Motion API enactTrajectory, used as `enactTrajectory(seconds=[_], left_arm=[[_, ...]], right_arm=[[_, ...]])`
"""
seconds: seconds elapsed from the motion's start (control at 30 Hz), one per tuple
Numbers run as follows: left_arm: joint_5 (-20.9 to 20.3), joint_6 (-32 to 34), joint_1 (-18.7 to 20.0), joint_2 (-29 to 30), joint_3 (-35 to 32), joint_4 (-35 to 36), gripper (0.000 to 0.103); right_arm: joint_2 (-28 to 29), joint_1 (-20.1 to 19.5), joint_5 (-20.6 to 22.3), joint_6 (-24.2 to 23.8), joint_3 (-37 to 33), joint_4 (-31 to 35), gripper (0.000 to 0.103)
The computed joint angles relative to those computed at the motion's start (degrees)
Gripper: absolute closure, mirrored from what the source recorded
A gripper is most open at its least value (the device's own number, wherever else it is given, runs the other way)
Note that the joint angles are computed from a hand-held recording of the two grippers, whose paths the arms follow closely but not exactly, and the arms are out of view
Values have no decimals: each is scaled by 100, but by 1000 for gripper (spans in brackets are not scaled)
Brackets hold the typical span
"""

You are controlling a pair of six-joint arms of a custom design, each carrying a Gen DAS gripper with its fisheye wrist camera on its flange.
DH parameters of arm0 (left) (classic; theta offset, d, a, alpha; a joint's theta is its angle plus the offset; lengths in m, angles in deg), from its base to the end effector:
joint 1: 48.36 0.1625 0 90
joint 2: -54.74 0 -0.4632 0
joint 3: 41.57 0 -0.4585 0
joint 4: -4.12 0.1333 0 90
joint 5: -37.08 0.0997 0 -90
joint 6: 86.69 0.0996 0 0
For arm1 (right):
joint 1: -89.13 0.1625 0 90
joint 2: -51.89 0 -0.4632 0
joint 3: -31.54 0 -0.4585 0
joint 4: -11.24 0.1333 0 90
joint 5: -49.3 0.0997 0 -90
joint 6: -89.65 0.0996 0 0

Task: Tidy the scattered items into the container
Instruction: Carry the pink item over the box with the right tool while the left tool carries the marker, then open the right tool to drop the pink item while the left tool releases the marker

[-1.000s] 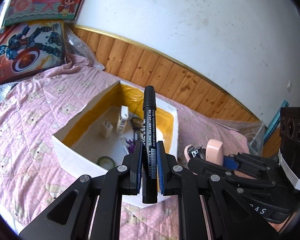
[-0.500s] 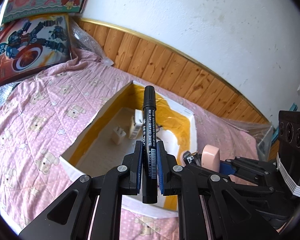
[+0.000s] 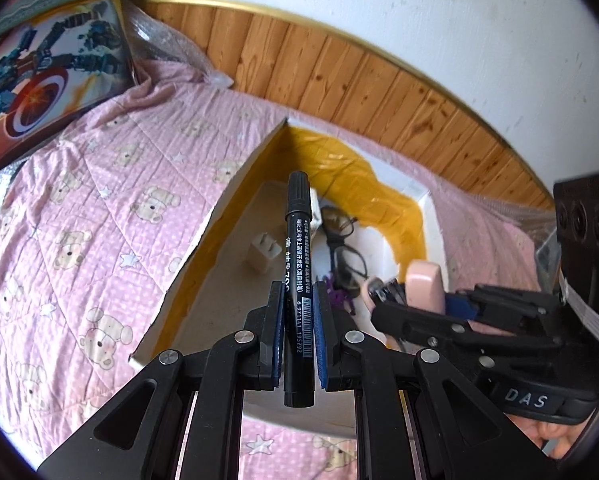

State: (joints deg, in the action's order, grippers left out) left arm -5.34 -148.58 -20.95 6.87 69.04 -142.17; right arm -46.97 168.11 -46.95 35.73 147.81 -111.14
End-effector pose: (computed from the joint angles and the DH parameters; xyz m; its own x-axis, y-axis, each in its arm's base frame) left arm -0.4483 -0.4655 0.0205 -0.8897 -0.1033 -0.4447 0.2067 0.7774 -0.5941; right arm 0.0269 -0.5025 0.4131 -0.7207 -0.6382 0.2707 -0.6755 0.7343 -0.0671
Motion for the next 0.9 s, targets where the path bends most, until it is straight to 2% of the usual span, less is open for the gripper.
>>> enactTrajectory(seconds=[0.4,0.67,0.9], left_arm=[[-621,297,500,55,-296,567,90],[-751,135,719,108,-408,771,90],[-681,128,753,156,-454,829,89]], right_arm=[[938,210,-833,533,-366,-19,75],[1360,279,-1253,711,-474,-57,75],[1540,420,-1584,905,-524,-103,74]])
